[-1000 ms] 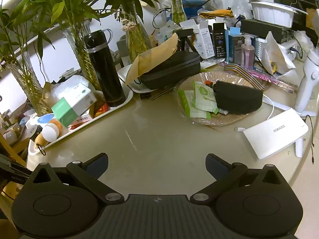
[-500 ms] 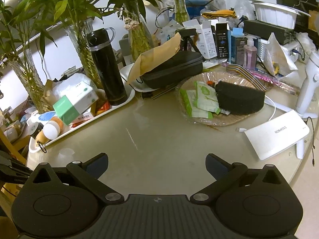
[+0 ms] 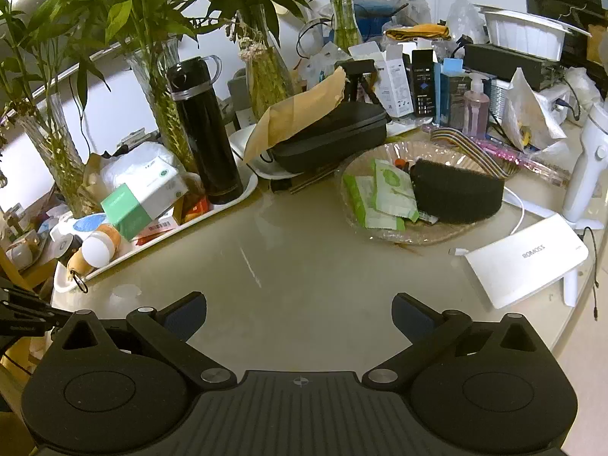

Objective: Organize soft objects

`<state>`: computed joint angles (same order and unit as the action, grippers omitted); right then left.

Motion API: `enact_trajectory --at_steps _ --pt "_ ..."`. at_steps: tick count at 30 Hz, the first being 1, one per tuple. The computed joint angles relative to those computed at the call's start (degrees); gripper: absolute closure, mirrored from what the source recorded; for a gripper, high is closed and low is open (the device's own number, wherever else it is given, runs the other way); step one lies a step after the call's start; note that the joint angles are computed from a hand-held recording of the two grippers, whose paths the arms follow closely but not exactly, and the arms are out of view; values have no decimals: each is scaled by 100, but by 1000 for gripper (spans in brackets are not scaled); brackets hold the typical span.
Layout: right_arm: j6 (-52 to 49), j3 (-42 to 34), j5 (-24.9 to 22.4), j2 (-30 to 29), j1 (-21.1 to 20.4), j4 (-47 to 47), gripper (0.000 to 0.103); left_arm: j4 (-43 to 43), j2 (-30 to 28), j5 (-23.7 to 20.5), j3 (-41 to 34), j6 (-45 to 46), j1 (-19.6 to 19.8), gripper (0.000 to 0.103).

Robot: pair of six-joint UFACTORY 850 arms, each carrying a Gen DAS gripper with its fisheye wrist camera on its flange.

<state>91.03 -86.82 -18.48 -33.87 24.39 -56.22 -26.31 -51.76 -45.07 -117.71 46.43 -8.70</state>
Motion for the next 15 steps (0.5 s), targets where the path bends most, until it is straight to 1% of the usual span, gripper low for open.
enact_trajectory --at_steps 5,10,15 --pt "331 24 -38 14 24 -314 0 -653 198 175 272 526 66 101" --pt "745 83 -63 48 36 -692 0 -1328 468 487 689 1188 82 101" --pt "1588 190 -182 128 91 -1410 0 -2008 665 687 987 1750 103 101"
